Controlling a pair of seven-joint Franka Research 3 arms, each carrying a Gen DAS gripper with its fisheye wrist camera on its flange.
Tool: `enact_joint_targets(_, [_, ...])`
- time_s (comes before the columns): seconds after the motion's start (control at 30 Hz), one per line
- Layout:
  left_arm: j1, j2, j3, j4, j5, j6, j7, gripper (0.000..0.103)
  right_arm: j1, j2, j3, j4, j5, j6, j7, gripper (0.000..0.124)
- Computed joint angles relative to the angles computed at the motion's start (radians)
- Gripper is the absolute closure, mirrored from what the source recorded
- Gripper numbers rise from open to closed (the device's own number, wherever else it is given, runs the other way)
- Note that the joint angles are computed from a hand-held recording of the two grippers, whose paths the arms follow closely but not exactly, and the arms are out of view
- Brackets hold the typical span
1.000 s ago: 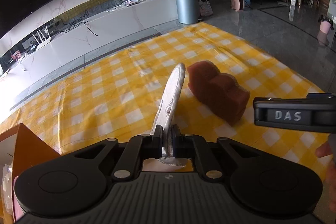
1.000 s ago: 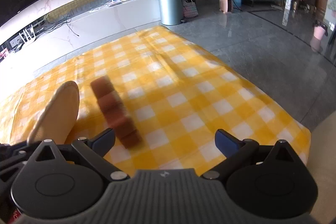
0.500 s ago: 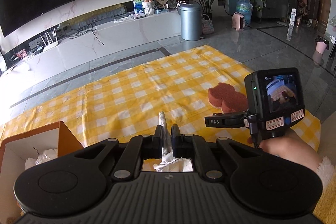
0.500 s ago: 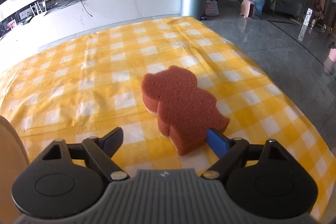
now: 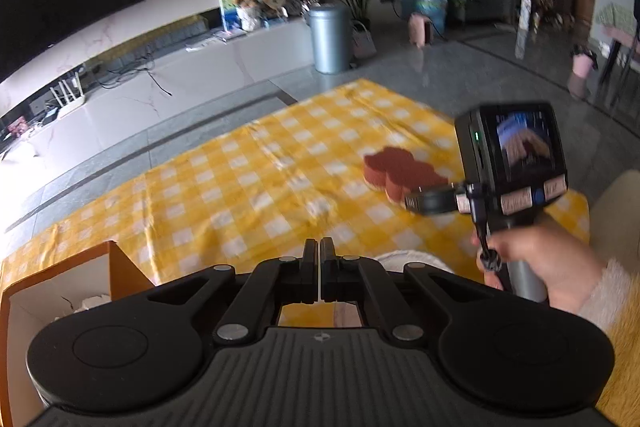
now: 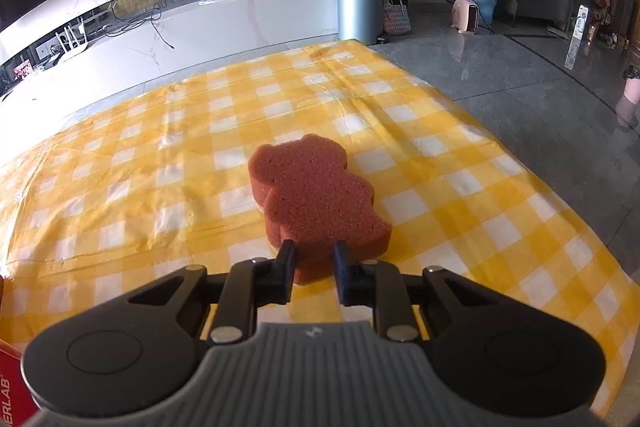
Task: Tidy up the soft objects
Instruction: 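Grasp the orange sponge with the right tool while the left tool reopens over the slipper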
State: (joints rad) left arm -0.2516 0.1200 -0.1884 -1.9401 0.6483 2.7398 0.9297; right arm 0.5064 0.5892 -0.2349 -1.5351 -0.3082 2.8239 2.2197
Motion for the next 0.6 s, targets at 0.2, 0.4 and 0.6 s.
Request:
enact_joint_targets(0.2, [-0.013,0.129,-0.029,0.092,-0.147,-0.101,0.196,0.050,0.002,-0.006,-0.005,-0.006,-0.002,0.010,-0.006,0.105])
enact_joint_targets(0.4, [0.000,0.207,-0.049,0.133,-0.339,-0.145,0.259,0.030,0.001,-0.032,-0.015,-0.036,-0.024,0.003,0.007,0.115])
enact_joint_targets(0.6, [0.084,0.268,-0.126,0.194,-0.659,-0.228,0.380,0.023,-0.030,-0.094,0.005,-0.113,-0.041,0.022,-0.040,0.124])
